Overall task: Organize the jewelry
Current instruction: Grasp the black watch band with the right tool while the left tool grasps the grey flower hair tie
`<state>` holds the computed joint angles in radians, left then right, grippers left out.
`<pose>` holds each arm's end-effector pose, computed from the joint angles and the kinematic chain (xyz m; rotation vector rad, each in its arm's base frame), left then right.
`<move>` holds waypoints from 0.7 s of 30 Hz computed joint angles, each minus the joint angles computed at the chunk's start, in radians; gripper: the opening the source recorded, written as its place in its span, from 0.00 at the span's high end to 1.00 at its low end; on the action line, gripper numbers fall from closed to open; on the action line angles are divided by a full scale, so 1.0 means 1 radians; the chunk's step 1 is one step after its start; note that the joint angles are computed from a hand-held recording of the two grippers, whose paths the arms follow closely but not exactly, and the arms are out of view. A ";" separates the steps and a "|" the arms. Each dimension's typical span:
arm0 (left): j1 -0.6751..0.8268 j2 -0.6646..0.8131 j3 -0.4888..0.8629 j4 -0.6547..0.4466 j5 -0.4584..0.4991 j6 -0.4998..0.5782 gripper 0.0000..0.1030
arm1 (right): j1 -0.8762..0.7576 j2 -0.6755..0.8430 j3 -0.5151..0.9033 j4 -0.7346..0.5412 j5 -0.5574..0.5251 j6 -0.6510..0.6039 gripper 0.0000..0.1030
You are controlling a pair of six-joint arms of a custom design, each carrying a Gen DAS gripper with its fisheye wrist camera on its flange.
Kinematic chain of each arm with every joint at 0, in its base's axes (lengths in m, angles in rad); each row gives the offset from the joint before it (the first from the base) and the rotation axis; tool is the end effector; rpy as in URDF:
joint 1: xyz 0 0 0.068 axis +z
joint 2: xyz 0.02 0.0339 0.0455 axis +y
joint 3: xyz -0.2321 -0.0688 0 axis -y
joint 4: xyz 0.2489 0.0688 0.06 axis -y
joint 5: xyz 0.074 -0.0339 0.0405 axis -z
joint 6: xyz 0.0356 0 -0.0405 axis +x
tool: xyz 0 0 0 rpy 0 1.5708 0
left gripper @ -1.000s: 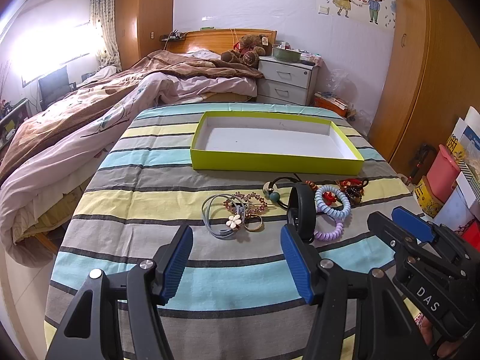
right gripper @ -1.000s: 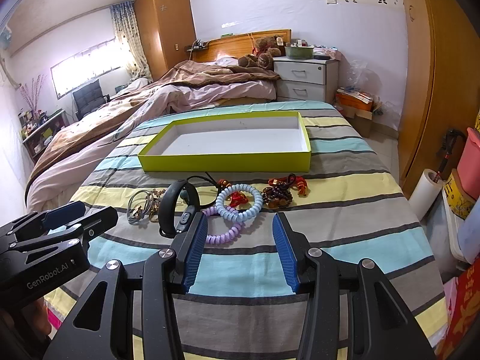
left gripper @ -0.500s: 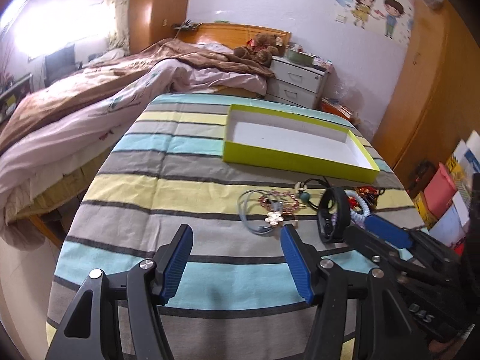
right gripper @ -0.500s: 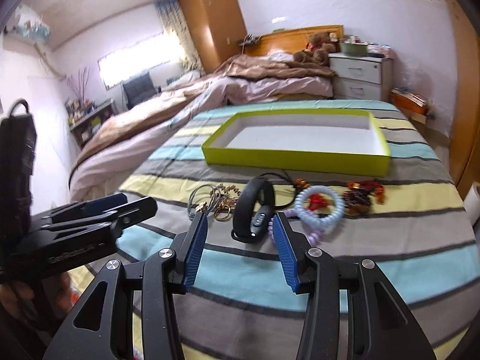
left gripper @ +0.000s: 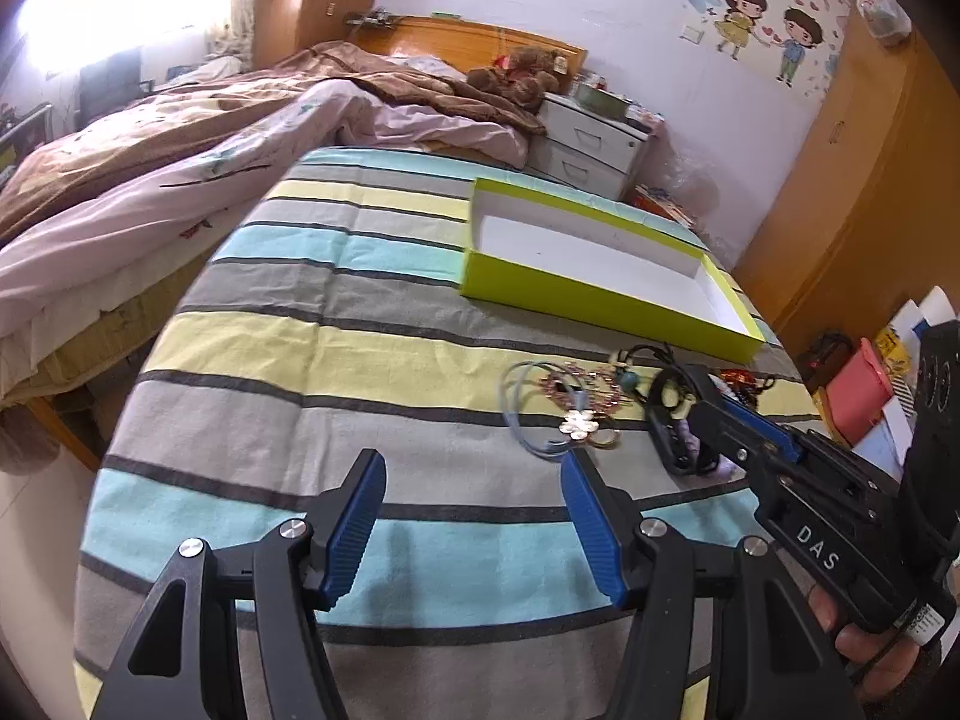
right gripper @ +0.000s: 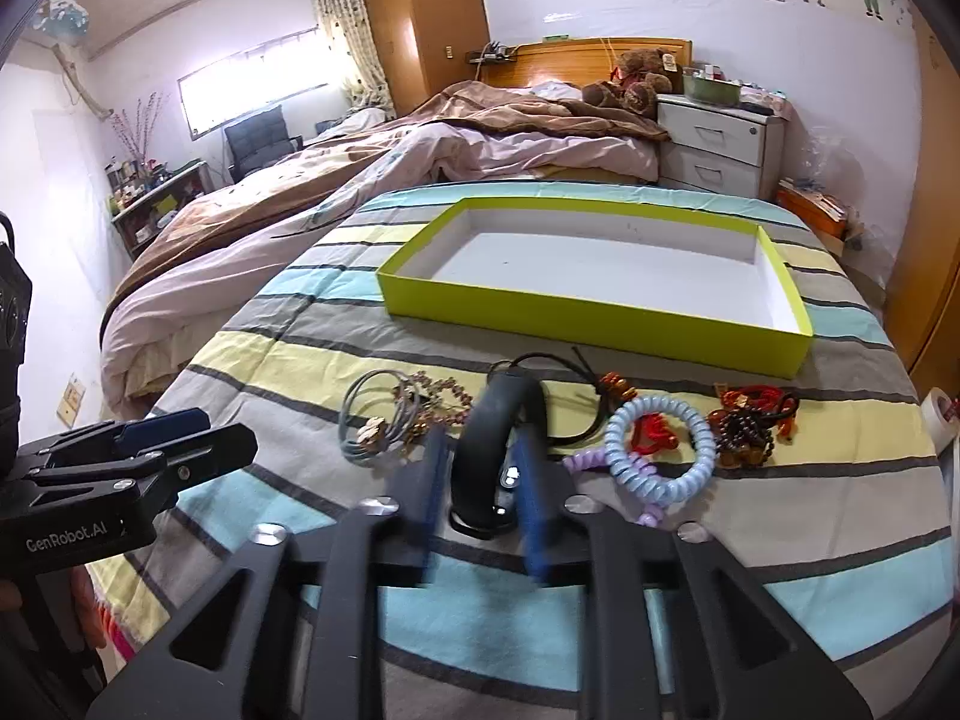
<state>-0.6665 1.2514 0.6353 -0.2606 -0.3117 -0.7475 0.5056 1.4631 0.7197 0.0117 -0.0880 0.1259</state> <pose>0.2063 -0.1484 0.1561 -0.2340 2.3985 -0.2778 0.2612 0.1482 0.1468 -0.4859 2.2854 0.4213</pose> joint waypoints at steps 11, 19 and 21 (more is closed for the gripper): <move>0.012 0.187 0.111 0.114 0.155 0.162 0.47 | -0.064 -0.073 -0.033 0.045 -0.128 0.013 0.85; 0.010 0.357 0.260 0.072 0.141 0.226 0.63 | -0.105 -0.178 -0.061 0.037 -0.141 0.025 0.85; 0.012 0.388 0.288 0.045 0.134 0.213 0.66 | -0.119 -0.197 -0.067 0.033 -0.151 0.030 0.85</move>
